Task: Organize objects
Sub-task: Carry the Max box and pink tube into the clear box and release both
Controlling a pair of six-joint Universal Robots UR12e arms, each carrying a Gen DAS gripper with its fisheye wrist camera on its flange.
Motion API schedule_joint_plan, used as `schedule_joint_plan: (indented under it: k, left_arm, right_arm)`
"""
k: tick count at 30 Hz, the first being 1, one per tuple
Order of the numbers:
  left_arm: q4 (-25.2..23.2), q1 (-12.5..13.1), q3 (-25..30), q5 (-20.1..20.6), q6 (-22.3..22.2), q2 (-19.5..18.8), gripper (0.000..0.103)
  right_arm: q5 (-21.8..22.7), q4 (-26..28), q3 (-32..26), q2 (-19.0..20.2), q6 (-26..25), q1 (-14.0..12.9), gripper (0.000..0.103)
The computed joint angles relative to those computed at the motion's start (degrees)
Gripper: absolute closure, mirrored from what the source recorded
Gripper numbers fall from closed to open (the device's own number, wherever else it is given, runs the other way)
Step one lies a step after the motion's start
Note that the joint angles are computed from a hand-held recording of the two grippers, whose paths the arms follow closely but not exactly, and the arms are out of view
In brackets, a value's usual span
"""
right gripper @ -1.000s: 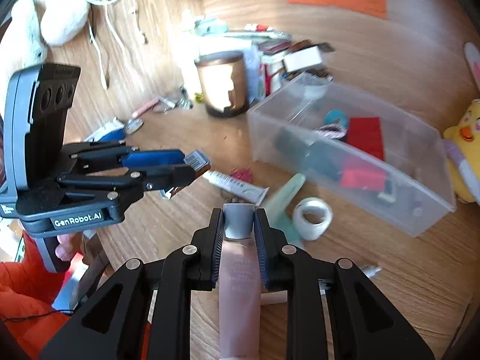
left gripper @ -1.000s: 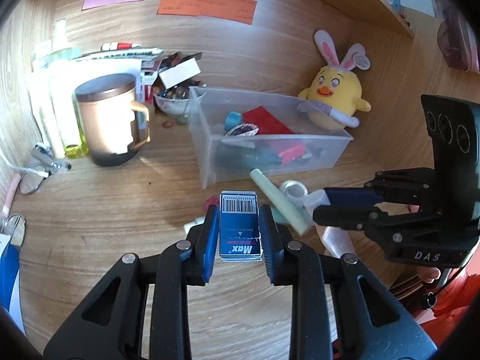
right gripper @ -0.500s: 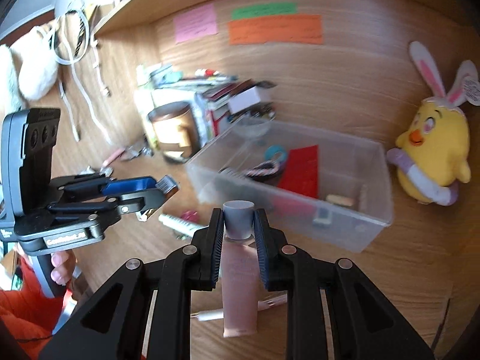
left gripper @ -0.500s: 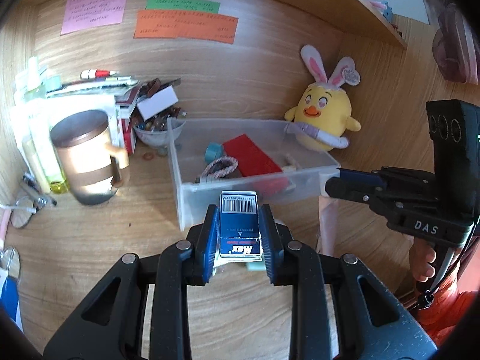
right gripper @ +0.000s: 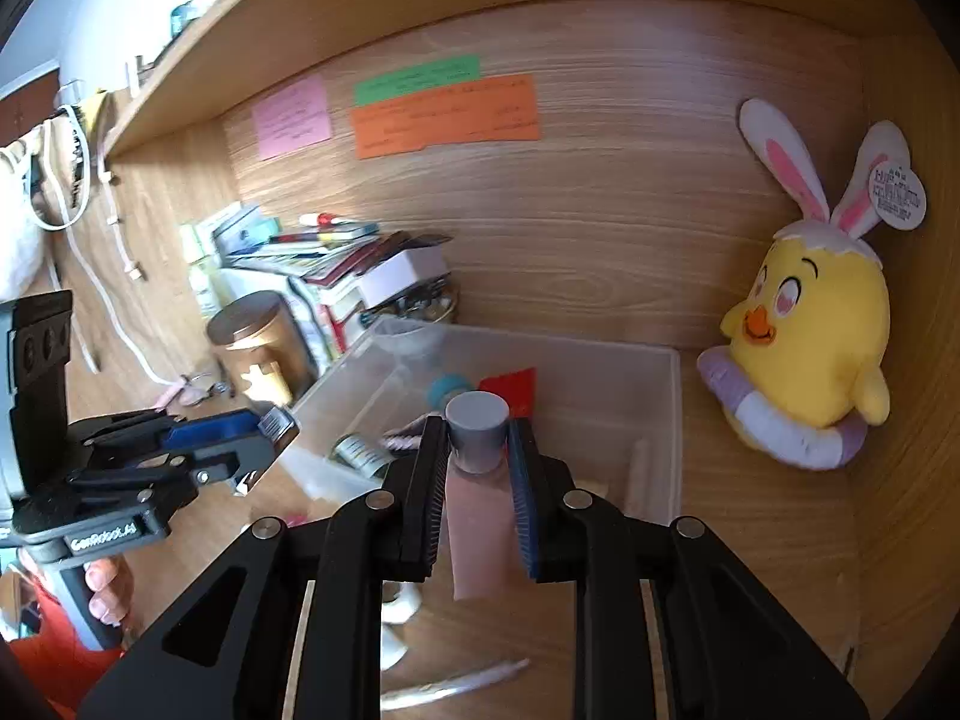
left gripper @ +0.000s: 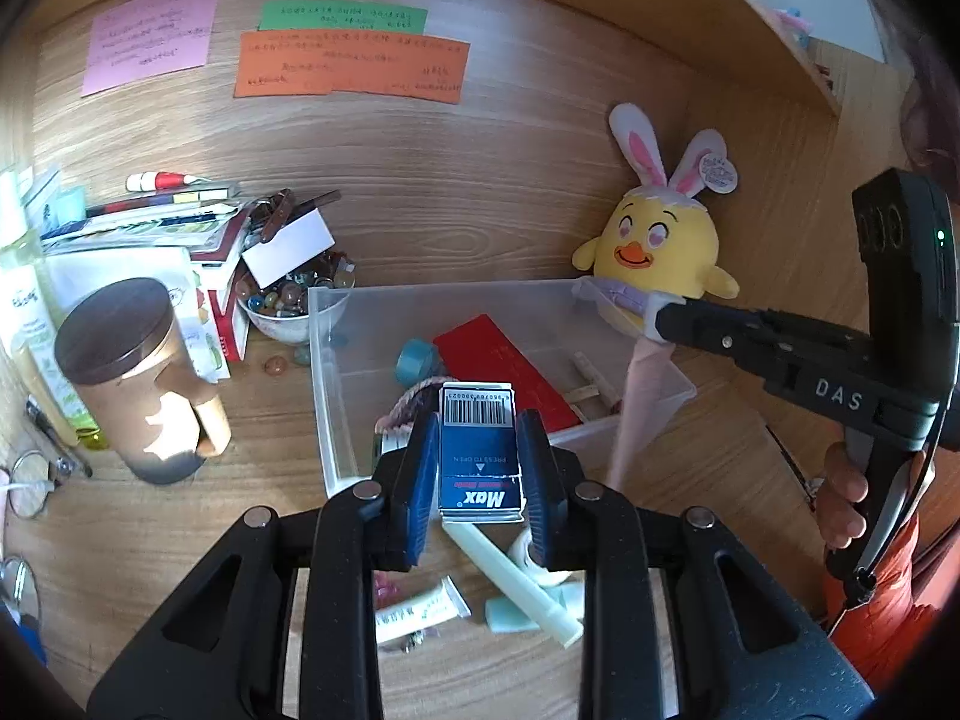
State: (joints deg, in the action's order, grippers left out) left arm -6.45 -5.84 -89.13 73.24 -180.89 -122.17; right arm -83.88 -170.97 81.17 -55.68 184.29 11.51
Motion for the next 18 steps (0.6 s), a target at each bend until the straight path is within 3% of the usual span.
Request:
schedule_joint_plan:
  k: [8,18]
  left_arm:
    - [-7.62,-0.18,5.77,0.29,0.75,-3.09,0.076]
    - [-11.35,-0.13,9.33,0.87,0.64,-5.22,0.076]
  right_arm:
    - [0.1,9.0,-6.63,3.42,0.4,-1.09,0.085]
    - [-5.08,21.04,-14.9,7.34,-5.43,-0.38,0.085]
